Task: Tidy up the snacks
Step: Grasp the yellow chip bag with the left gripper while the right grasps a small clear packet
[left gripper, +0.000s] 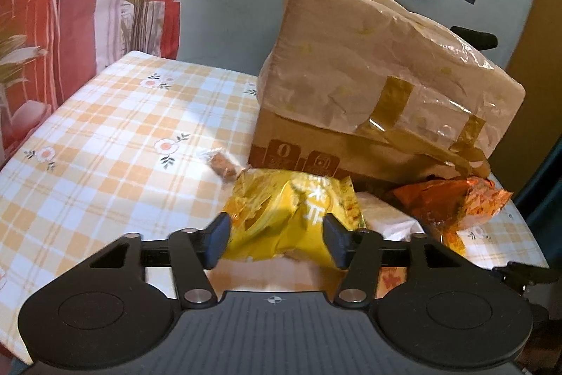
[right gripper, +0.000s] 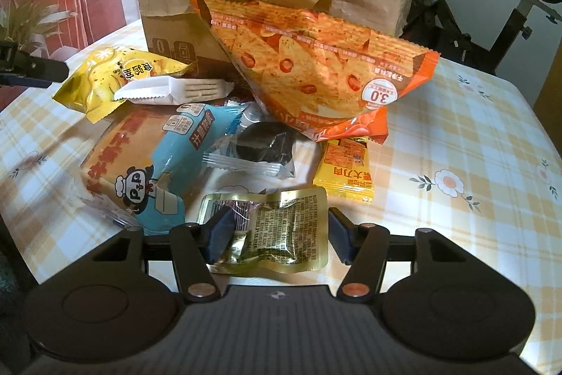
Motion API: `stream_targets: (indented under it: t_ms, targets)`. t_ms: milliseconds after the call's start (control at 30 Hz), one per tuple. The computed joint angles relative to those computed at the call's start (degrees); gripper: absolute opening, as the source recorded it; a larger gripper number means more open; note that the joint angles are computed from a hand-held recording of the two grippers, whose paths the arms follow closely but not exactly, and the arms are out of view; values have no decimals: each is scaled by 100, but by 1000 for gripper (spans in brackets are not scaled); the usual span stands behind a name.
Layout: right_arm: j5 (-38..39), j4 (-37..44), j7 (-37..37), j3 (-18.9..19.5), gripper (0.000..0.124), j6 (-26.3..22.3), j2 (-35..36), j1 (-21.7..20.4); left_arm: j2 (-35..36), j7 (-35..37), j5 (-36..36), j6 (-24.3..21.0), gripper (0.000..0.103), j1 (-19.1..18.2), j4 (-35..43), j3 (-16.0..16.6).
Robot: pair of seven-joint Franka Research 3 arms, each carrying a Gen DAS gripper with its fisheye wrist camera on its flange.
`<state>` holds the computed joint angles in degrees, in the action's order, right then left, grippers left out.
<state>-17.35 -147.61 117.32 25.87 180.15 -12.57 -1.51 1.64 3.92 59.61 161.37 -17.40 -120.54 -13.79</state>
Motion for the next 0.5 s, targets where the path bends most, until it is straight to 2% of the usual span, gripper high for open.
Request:
stream_targets:
  t_ms: [167,333,400,500]
  targets:
    - [66,-29,-63,-54,60,7,-24,57,139,36,-148,311,64,-17,163,28]
    - [126,-48,-122,-68,61,46,-26,67,164,820,-1366,540,64,-61,-67,-52]
    - [155,-54,-146,-57,61,50,-30,60,222,1193,-1894,479,64,-88,-120,-93]
    - [181,-56,-162,-22,61,53,-33,31,284,1211,-2121,575,64,-122,-155,-9]
